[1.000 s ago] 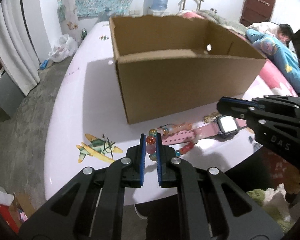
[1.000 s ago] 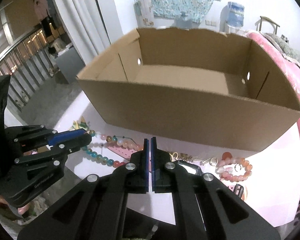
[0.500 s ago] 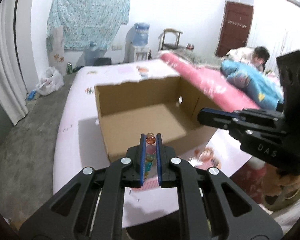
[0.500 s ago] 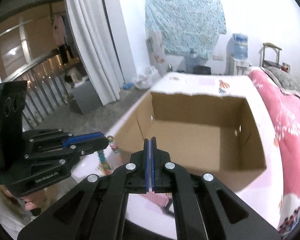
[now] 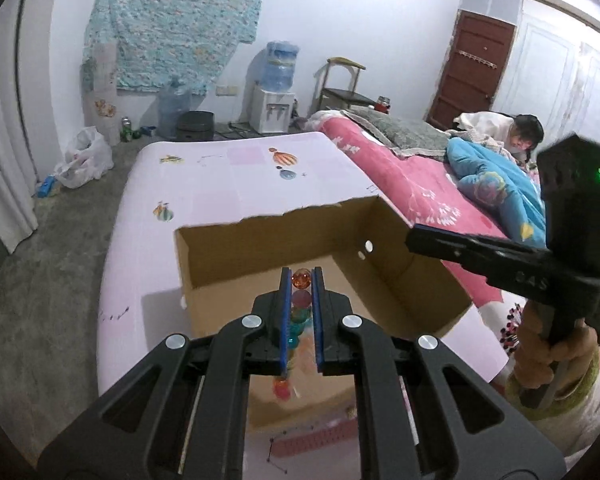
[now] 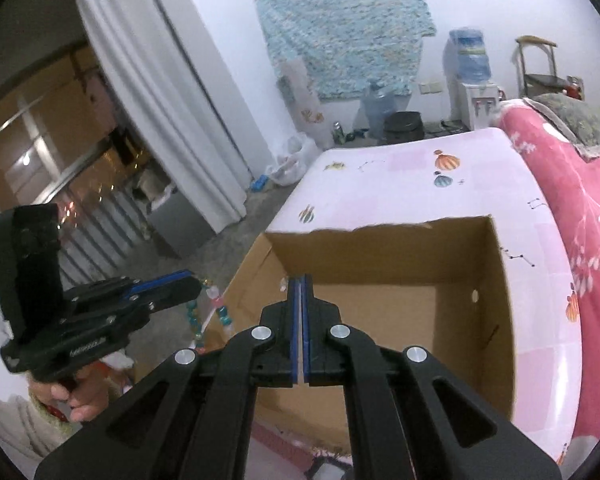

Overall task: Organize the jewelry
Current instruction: 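Carry the beaded bracelet with the left gripper into the cardboard box, then open the left gripper to drop the bracelet inside the box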

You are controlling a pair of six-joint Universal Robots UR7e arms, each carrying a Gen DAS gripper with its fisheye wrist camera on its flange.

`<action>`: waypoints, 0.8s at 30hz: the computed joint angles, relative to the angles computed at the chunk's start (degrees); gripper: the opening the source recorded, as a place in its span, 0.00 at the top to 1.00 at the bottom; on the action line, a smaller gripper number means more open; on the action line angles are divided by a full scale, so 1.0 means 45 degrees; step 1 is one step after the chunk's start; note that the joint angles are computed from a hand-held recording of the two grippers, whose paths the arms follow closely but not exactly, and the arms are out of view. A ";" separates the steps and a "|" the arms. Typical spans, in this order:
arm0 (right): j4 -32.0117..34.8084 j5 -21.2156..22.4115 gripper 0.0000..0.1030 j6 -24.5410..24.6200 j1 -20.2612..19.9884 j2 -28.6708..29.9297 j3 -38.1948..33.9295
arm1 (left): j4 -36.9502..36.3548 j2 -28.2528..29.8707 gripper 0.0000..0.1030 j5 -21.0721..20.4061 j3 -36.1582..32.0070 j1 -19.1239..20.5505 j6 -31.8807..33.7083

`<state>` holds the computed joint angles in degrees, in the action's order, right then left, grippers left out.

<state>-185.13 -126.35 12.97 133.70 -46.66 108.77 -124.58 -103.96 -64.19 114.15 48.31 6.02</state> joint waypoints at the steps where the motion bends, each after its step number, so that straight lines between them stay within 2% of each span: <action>1: -0.0200 -0.0007 0.98 -0.0021 -0.0046 -0.0010 0.0116 | 0.0013 0.0306 0.92 -0.0105 -0.0226 0.0081 0.0039; 6: -0.0573 -0.0303 0.98 0.0219 -0.0179 -0.0127 0.0621 | 0.0310 0.1882 0.92 -0.0507 -0.1157 0.0681 -0.0065; 10: -0.0626 -0.0281 0.98 0.0367 -0.0350 -0.0215 0.0981 | 0.0727 0.3664 0.92 -0.0651 -0.2229 0.1733 -0.0277; 15: -0.0535 -0.0196 0.98 0.0738 -0.0581 -0.0473 0.1462 | 0.2469 0.5243 0.91 0.1289 -0.3269 0.2415 -0.1302; 18: -0.0495 -0.0412 0.98 0.0914 -0.0624 -0.0629 0.1743 | 0.2279 0.5018 0.89 0.2012 -0.2992 0.2389 -0.1366; 20: -0.0491 -0.0450 0.98 0.1057 -0.0638 -0.0735 0.1904 | 0.1857 0.4653 0.80 0.2284 -0.2652 0.2203 -0.1137; 22: -0.0465 -0.0492 0.98 0.1219 -0.0666 -0.0830 0.2037 | 0.1309 0.4150 0.80 0.2765 -0.2158 0.1837 -0.0748; 24: -0.0444 -0.0576 0.97 0.1301 -0.0639 -0.0898 0.2142 | 0.0822 0.3646 0.73 0.3119 -0.1728 0.1432 -0.0319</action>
<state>-187.13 -128.94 18.83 130.82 -50.70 118.40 -120.88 -87.56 -50.16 106.37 54.75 4.59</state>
